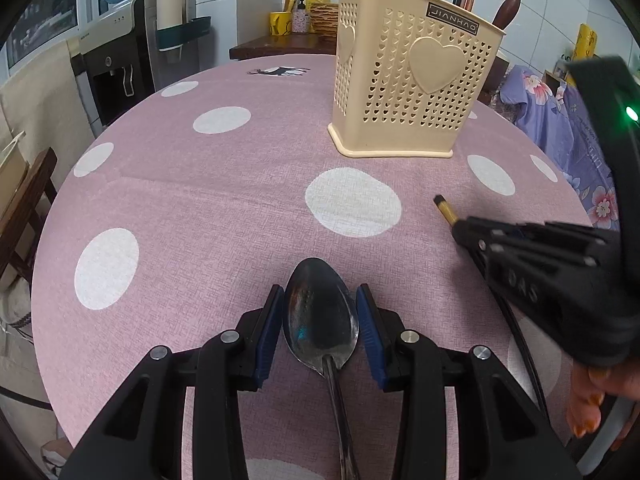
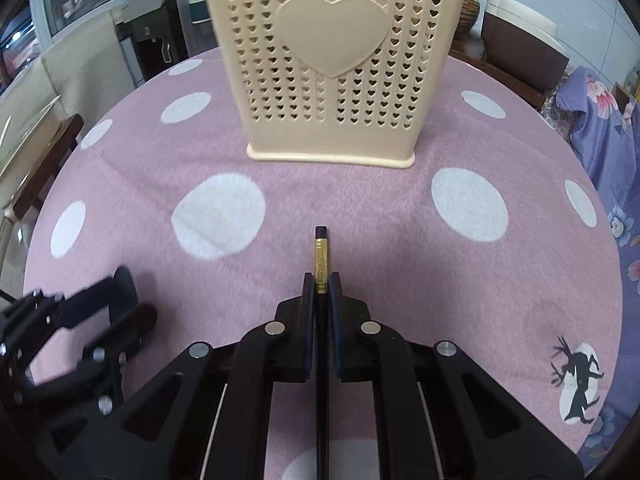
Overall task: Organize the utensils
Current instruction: 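Grasp the black gold-tipped chopstick by its end with the right gripper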
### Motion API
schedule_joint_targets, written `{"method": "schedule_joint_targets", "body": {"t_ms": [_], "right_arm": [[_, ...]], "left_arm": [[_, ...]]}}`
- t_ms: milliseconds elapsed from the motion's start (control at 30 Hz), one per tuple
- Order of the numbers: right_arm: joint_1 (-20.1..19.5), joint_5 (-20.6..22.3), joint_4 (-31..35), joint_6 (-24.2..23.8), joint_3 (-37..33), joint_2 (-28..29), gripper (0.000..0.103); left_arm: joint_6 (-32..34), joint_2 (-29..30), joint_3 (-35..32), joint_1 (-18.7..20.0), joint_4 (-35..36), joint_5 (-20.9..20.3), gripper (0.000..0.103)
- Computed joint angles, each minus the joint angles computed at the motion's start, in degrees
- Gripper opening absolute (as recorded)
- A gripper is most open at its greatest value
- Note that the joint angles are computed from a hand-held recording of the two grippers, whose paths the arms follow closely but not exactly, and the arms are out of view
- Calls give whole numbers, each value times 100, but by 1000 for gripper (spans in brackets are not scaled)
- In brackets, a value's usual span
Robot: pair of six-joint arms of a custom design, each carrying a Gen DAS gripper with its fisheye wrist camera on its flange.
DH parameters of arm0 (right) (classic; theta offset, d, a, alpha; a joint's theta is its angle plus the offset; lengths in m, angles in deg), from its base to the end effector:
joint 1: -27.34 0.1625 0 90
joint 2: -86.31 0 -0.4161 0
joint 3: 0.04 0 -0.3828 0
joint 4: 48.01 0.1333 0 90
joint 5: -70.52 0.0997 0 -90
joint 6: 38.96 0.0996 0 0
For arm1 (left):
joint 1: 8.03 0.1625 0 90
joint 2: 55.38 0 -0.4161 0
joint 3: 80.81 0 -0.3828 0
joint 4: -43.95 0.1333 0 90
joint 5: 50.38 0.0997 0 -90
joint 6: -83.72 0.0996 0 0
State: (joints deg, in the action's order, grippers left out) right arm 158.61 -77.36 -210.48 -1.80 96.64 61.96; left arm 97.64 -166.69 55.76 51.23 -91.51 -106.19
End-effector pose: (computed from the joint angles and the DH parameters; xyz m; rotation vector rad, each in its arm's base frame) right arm 0.4293 -0.4150 -0.0834 0.0788 -2.2394 0.7855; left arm 0.0006 -0.3692 0.3439 0.8385 2.4086 -0.5633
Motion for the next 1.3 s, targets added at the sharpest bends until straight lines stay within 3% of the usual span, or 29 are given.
{"method": "schedule_joint_targets", "body": {"t_ms": [200, 433, 600, 867, 1100, 1133, 1167, 1233, 1300], "right_arm": [[27, -55, -220, 20, 130, 0, 8], [16, -38, -354, -61, 163, 1, 8], [12, -49, -348, -53, 149, 12, 8], [7, -20, -339, -30, 140, 9, 8], [9, -48, -286, 10, 104, 31, 8], [12, -58, -282, 11, 99, 37, 8], [12, -62, -293, 6, 101, 40, 8], [10, -53, -316, 7, 109, 39, 8], [4, -34, -352, -5, 125, 31, 8]], "left_arm": [[-196, -42, 68, -102, -2, 177, 38], [-463, -122, 148, -240, -53, 441, 50], [-558, -150, 239, -401, -57, 644, 51], [-602, -107, 235, -463, 56, 663, 19], [-623, -133, 197, -440, 68, 625, 18], [-632, -154, 210, -457, 38, 663, 22], [-623, -175, 207, -467, 32, 662, 34], [-582, -225, 224, -491, -13, 634, 48], [-523, -273, 265, -535, -57, 651, 49]]}}
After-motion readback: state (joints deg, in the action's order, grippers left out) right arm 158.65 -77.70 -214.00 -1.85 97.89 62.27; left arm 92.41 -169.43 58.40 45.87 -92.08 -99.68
